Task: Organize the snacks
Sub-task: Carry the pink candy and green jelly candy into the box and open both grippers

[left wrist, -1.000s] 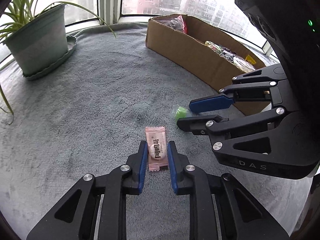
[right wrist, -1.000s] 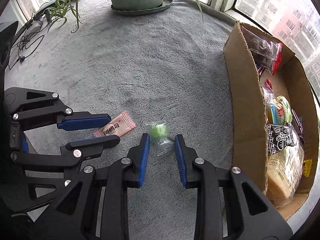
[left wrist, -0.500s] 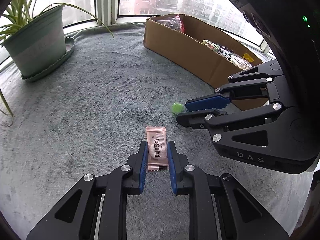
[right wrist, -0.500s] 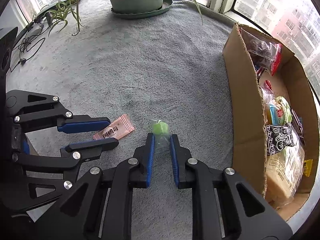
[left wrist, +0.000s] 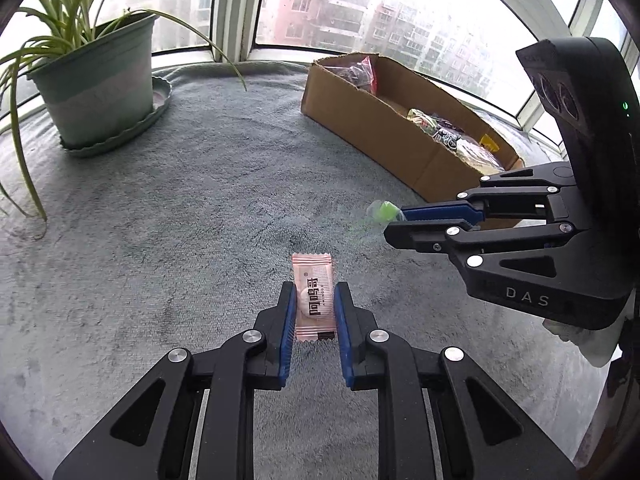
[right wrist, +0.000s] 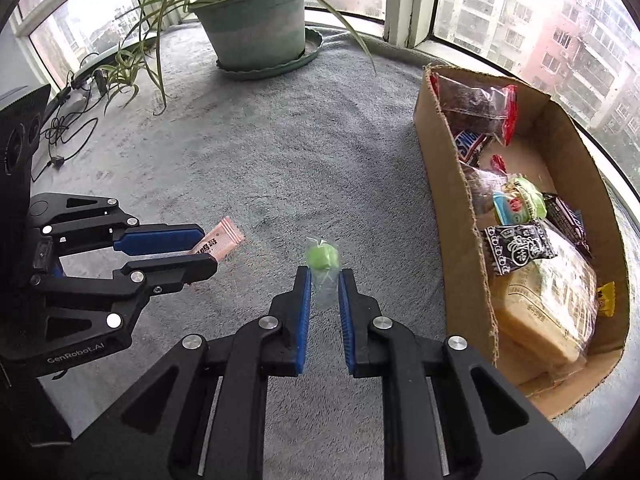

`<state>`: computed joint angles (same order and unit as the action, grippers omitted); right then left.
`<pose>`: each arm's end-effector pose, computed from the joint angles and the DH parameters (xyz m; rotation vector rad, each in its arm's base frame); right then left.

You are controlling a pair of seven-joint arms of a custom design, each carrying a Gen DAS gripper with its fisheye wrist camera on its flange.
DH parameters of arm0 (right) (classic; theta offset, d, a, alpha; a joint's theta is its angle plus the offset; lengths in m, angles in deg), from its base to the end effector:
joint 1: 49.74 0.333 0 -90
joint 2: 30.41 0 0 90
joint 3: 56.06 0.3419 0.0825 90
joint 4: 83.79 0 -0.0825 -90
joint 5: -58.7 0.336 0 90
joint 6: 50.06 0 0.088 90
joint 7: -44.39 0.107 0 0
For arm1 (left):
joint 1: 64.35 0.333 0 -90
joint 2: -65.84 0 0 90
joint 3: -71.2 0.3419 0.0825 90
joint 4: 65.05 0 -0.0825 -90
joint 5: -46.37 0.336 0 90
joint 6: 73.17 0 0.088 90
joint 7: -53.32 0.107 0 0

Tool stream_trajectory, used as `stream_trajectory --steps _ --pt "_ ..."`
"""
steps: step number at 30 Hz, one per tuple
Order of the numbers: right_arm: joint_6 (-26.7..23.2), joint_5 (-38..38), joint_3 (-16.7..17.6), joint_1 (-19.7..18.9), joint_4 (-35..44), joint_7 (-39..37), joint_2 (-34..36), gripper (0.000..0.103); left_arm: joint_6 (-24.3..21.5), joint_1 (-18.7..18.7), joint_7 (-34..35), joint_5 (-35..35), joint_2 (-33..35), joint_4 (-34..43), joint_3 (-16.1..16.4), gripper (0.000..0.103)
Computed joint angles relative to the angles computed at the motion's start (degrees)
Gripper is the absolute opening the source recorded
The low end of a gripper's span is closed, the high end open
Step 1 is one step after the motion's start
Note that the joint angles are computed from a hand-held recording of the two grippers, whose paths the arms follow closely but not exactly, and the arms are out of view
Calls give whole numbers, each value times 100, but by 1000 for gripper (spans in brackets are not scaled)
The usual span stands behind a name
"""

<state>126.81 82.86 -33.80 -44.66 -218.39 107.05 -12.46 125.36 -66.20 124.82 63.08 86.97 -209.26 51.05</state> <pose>0.4893 0.2069 0.3160 -2.3043 1.3758 -0.1835 0.4476 -0.2117 0.2902 -1.6892 2.3062 -0.8966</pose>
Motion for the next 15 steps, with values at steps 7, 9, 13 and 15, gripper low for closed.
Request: stream_trajectory --steps 7,9,13,15 --pt "418 1056 1254 -1227 -263 -710 -362 14 81 82 -125 143 -195 44 -101 17" --pt "487 1397 1480 -1472 -281 -941 -457 14 69 115 -161 228 -222 141 -147 17" --pt "589 1991 1614 -1703 -296 -1367 -650 14 59 50 -178 296 -265 344 -152 17" --pt "608 2275 1622 -1774 -281 -1576 -723 14 38 -46 -143 283 -274 470 -112 17"
